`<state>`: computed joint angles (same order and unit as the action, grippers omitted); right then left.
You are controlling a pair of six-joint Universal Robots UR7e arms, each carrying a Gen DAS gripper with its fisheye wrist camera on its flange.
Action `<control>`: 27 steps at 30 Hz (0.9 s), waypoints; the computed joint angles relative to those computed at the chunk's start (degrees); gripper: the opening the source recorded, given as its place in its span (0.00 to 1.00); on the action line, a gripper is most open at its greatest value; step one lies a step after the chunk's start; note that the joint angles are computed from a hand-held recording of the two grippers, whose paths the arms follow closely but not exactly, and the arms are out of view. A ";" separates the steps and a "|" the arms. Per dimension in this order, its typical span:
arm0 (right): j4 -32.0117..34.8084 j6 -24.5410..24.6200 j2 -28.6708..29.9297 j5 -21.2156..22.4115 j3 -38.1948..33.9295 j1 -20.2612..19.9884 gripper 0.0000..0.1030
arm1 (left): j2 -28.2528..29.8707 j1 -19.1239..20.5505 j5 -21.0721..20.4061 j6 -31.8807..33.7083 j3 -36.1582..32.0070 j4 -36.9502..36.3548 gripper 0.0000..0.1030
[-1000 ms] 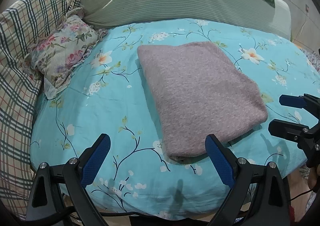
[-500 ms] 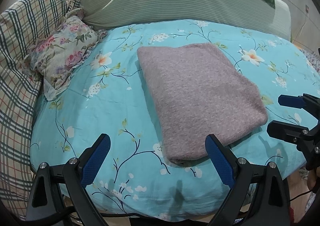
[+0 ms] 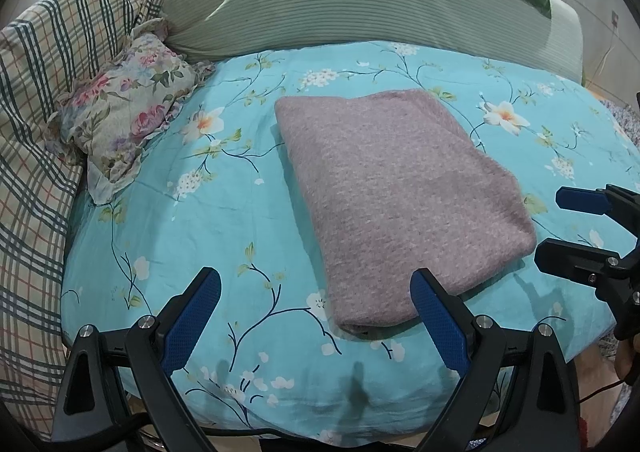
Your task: Fold small clothes
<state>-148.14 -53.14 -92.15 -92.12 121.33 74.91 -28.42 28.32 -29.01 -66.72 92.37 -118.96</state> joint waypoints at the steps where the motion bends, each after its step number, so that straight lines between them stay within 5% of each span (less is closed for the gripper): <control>1: 0.10 -0.14 -0.05 0.12 -0.02 -0.18 0.99 | 0.05 0.03 0.09 -0.05 -0.13 0.14 0.93; 27: 0.85 0.09 3.28 -0.25 -4.01 0.20 0.99 | 0.38 1.20 0.32 2.26 -1.42 -1.93 0.93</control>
<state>-147.30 -53.05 -88.86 -92.37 117.32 75.11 -28.04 29.52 -28.70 -64.46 90.95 -120.89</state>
